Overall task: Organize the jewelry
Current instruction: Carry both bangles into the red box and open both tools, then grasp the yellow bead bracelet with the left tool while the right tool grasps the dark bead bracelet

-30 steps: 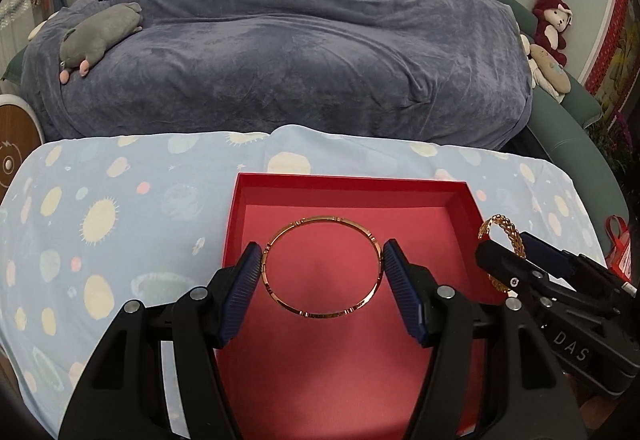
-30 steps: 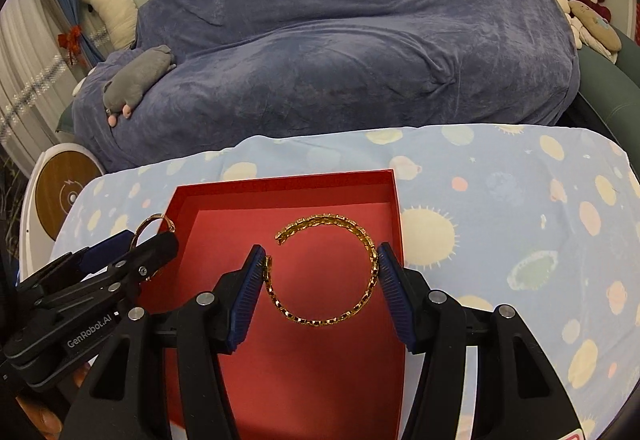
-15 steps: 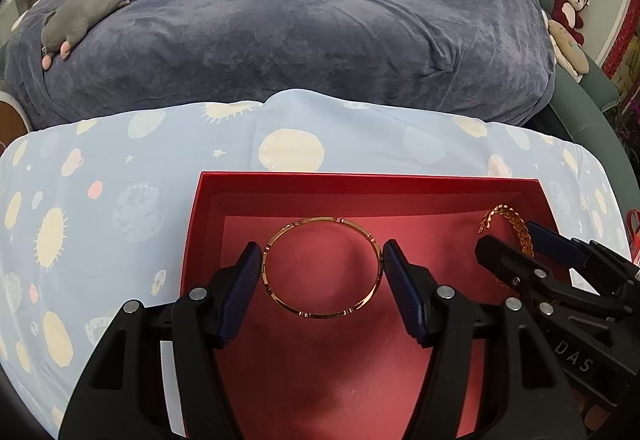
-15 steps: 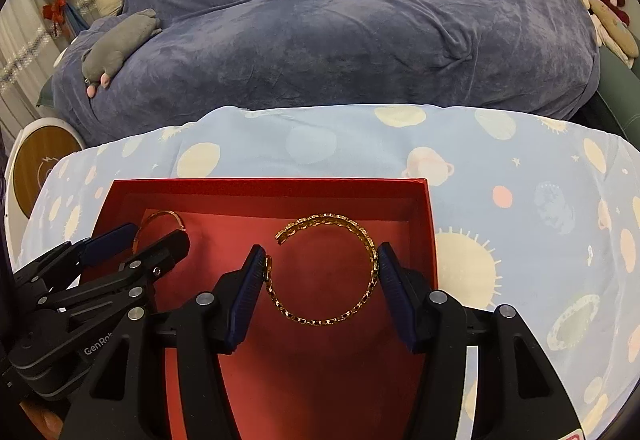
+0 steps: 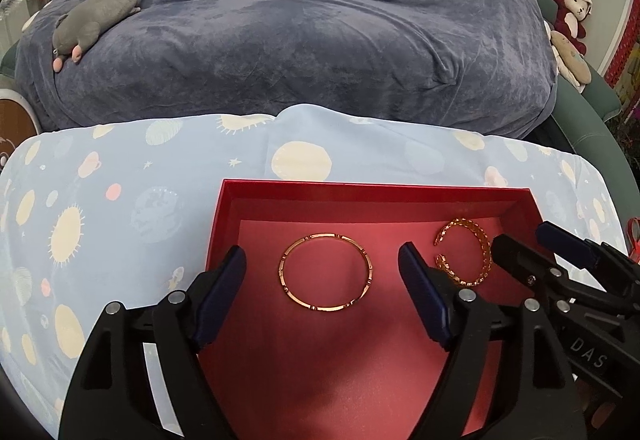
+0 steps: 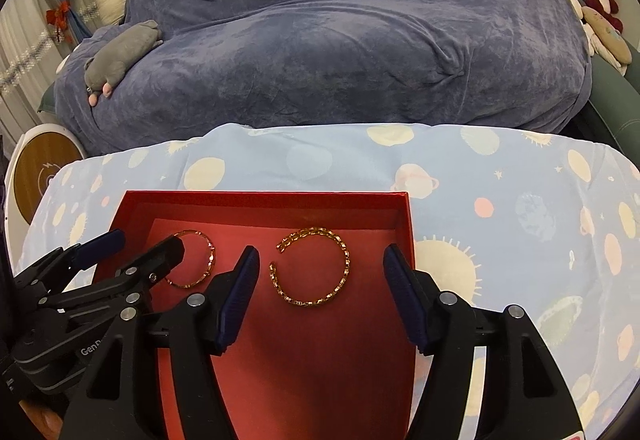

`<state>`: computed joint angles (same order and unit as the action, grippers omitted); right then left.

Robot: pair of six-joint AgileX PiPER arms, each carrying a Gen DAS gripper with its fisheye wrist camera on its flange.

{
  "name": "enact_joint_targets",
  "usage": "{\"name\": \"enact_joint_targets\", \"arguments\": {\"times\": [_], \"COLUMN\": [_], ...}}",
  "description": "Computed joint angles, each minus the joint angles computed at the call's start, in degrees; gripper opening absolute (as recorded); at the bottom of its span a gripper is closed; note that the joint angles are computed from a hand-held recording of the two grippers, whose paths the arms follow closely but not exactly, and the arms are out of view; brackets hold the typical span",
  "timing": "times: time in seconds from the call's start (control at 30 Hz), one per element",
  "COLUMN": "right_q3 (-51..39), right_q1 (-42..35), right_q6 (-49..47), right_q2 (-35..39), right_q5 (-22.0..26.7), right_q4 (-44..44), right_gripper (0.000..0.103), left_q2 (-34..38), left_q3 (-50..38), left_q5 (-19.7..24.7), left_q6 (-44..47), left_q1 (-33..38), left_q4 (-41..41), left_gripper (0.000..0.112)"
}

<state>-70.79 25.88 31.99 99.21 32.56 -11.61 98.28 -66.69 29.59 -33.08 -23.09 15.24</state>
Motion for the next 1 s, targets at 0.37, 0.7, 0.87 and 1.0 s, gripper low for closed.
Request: {"name": "enact_joint_targets", "arguments": {"times": [0.37, 0.7, 0.87, 1.0], "right_q3": [8.89, 20.51, 26.77, 32.32], "right_q1": [5.31, 17.35, 28.87, 41.06], "right_q6": [6.37, 21.07, 33.69, 47.04], "right_q2": [-15.01, -31.65, -37.96, -41.33], "right_q5": [4.58, 13.94, 21.02, 26.48], "right_q4": [-4.65, -12.55, -17.97, -20.73], "right_gripper": [0.062, 0.062, 0.062, 0.062], "left_q2": [-15.34, -34.98, -42.41, -44.92], "left_q3": [8.46, 22.96, 30.33, 35.51], "left_q5": [5.43, 14.57, 22.16, 27.28], "left_q6": [-4.85, -13.33, -27.63, -41.64], "left_q1": [-3.25, -11.63, -24.81, -38.64], "left_q4": [4.14, 8.22, 13.94, 16.54], "left_gripper": [0.076, 0.078, 0.078, 0.078]}}
